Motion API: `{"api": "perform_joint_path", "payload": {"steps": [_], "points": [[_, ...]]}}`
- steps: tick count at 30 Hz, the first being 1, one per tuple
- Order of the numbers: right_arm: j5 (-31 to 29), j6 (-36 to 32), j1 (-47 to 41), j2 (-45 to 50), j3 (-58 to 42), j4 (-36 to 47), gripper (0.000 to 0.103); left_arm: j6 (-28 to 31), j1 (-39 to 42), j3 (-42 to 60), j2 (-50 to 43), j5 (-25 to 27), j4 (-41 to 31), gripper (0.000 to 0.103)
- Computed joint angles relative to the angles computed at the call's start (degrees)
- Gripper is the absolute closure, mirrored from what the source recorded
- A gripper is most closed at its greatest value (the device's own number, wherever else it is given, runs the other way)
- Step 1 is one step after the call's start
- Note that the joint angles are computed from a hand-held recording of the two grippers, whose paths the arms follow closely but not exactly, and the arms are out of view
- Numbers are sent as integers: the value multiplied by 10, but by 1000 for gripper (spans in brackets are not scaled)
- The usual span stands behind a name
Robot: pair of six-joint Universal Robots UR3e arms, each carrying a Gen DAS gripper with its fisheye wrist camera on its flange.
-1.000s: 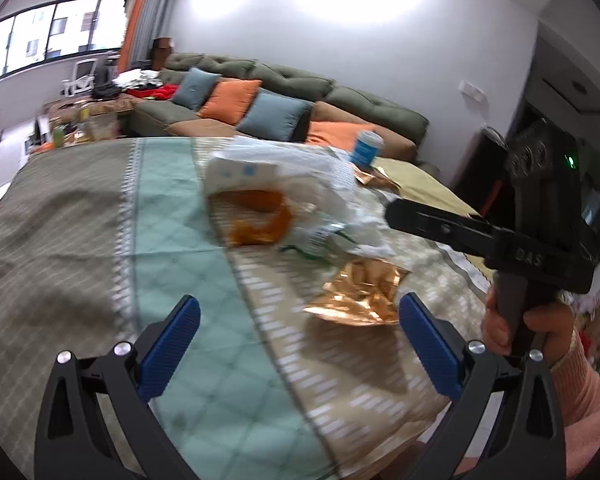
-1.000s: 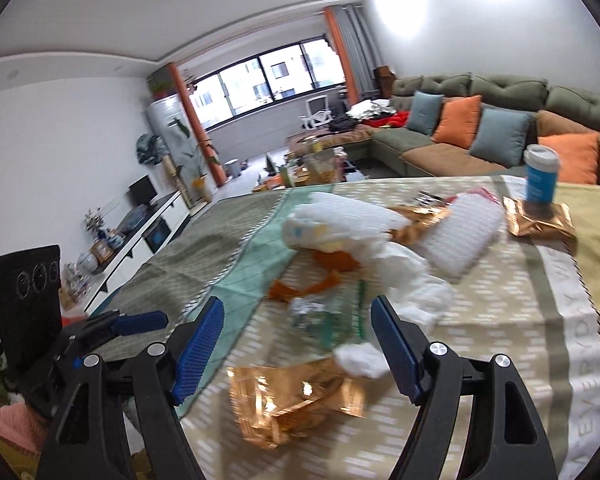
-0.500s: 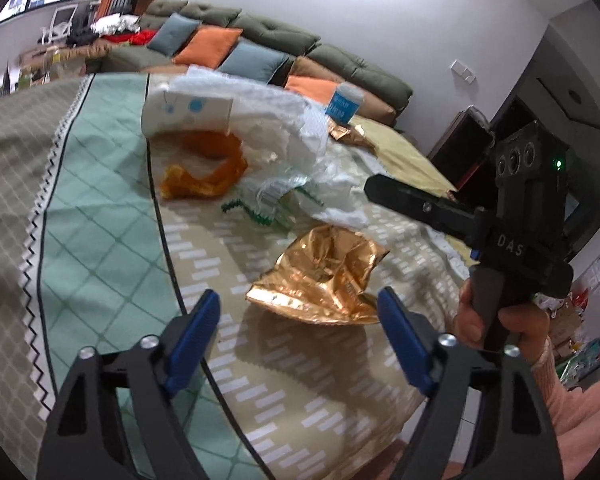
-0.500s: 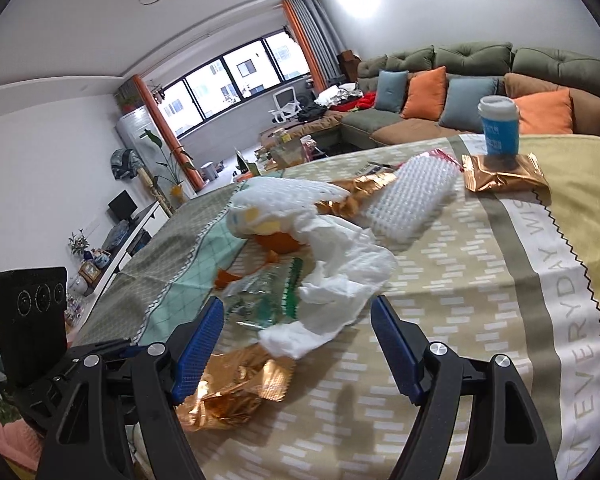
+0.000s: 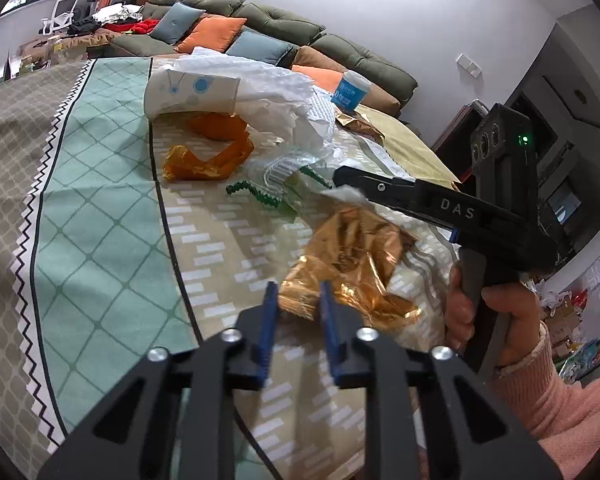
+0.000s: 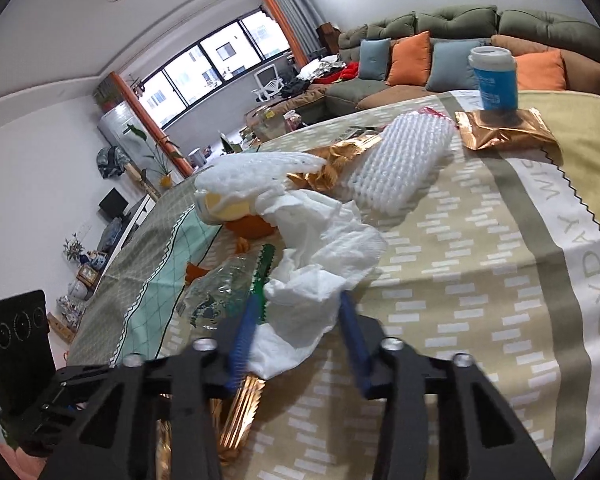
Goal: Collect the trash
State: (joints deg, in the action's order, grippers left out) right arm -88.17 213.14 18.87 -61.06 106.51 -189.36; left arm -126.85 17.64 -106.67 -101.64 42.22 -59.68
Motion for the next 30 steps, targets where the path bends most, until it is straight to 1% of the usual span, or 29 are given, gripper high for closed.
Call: {"api": "perform_joint_path", "payload": {"steps": [1,2,5,7,8,9,12,14,16,18,20,21,22,24,26,29,30], "points": [[-6,0,2,-3,6,-5,92,1,1,-2,1,0,2,84],[-8,-1,1,-8,12,-10,94,6,3,-1,2,-1,-5,84],[-19,2,4,-22,35,-37,95,33,18,-1,11,-10,-39,81],[-28,2,7,-34,56,-58,95,44,27,-7,19,-9,-46,73],[-30,2,8,-38,61,-64,95,59,37,-5,23,-15,-69,66],[-33,3,9,-45,74,-79,95,75,43,1,24,-19,-95,62],[-42,7,13,-59,98,-105,95,116,49,21,23,-24,-165,59],[-34,9,10,-62,112,-126,95,133,43,33,17,-24,-197,57],[-31,14,9,-64,119,-129,95,133,30,36,13,-21,-201,56],[-33,15,11,-65,123,-130,95,119,18,24,19,-19,-174,55],[-33,18,10,-69,128,-129,95,119,9,10,33,-22,-156,47],[-29,20,7,-71,134,-131,95,121,5,12,35,-24,-159,36],[-28,23,6,-72,135,-131,95,118,-2,18,32,-27,-162,32],[-21,26,0,-72,143,-138,95,117,-13,35,18,-35,-178,32],[-18,29,1,-68,143,-140,95,96,-24,63,-11,-36,-192,32],[-13,28,4,-60,137,-139,95,80,-25,94,-45,-50,-215,34],[-4,24,-3,-57,128,-130,95,75,-23,97,-49,-55,-218,36]]}}
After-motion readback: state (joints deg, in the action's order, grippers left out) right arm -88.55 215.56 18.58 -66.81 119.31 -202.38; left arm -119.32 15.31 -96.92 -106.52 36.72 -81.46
